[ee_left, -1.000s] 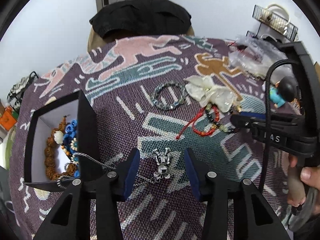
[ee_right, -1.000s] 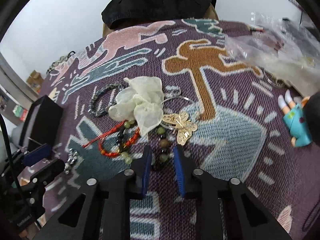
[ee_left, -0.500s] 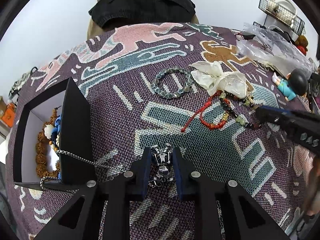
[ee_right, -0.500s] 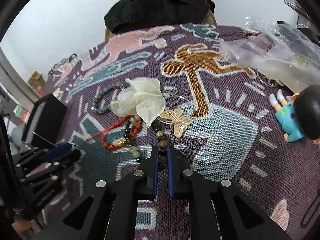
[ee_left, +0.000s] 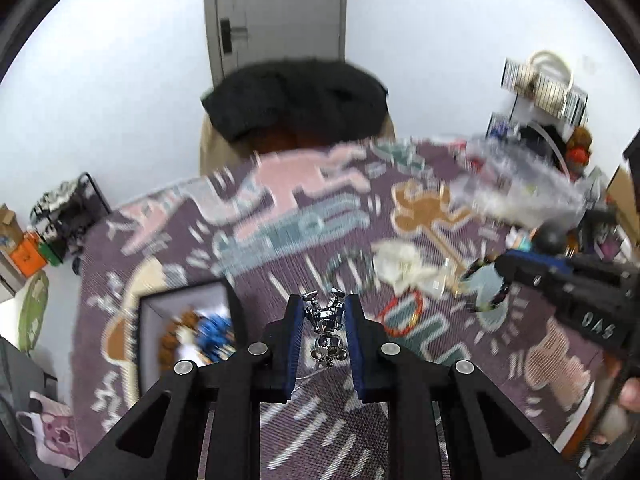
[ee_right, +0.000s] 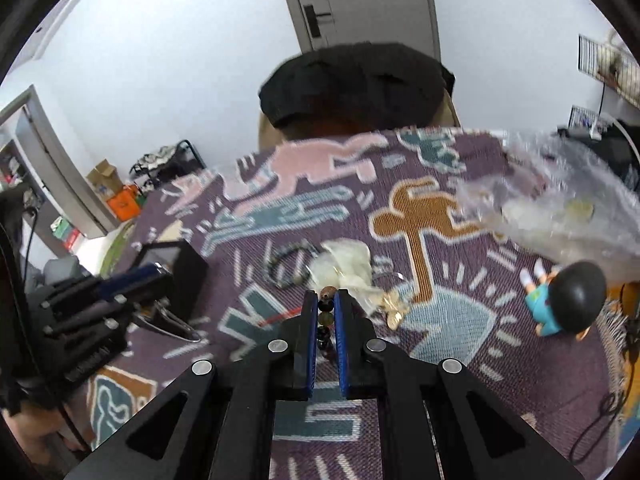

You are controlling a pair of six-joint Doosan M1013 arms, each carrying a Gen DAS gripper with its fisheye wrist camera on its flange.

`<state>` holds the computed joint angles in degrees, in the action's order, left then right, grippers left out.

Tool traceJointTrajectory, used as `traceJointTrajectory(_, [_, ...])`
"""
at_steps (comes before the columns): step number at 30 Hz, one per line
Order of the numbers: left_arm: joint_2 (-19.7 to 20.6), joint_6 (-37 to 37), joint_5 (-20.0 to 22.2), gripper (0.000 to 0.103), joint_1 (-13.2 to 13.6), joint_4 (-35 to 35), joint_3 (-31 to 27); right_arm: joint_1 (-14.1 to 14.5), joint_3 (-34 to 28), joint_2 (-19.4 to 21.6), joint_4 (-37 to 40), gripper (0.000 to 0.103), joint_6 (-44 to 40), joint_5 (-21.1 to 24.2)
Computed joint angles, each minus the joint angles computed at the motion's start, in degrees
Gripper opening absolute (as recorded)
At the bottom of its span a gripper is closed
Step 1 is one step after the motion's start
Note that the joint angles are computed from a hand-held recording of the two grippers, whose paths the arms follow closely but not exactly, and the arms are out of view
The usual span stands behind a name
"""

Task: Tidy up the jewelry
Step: 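Carry the silver charm to the black box and release it inside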

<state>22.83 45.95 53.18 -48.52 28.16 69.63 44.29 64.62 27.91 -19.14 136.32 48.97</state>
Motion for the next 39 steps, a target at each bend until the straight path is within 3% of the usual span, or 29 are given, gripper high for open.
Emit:
traceJointTrajectory(7, [-3.8,-4.2,0.4,0.022,-0.2,6.9,-0.4,1.6,-4.0,-0.2,-3.7,0.009,-0.6,0.8])
traceJointTrajectory(8, [-4.3,-4.8,0.4,0.019,-0.2,7.7,-0.3,1.9,-4.8,-0.1,-4.2,0.009,-0.9,1.0])
traceJointTrajectory(9, [-4.9,-5.1,0.6,0.0,-0.1,8.3,-0.5,2.1,-5.3,0.0,-4.6,0.009,-1.0,1.2])
traceJointTrajectory(17, [-7.5,-8.0,2.4,0.0,0.0,13.9,-0.9,3.3,-10.7,1.7,-4.8,0.009,-4.0,2.8])
traceJointTrajectory(22, [-7.8,-8.1,2.2,0.0,0.7,12.7,0.1,3.6,-12.8,2.9,-3.3,0.009,-6.2,3.3])
traceJointTrajectory(27, [-9.0,-9.5,-0.6,0.0,1.5,11.5,3.4,3.7,-14.1,4.1,0.2,0.009,-9.1,3.0])
traceJointTrajectory(30, [-9.6,-9.8,-1.7,0.007,1.9,11.3,5.4,3.9,-15.7,5.4,2.8,0.009,-11.9,3.3])
traceJointTrajectory(32, [-10.1,-10.9,-2.3,0.021,2.3,11.0,7.2,4.0,-17.1,6.5,4.9,0.009,-13.7,3.6])
traceJointTrajectory(34, [-10.9,-12.8,-3.4,0.057,2.7,11.5,9.1,4.2,-18.5,7.6,6.2,0.009,-14.9,4.2])
traceJointTrajectory(36, [-11.9,-16.1,-4.2,0.078,2.7,14.4,11.3,4.5,-20.7,9.2,7.0,0.009,-15.9,5.3])
traceJointTrajectory(39, [-13.3,-19.5,-5.2,0.08,3.3,16.1,14.2,4.8,-24.1,11.6,8.7,0.009,-17.6,7.1])
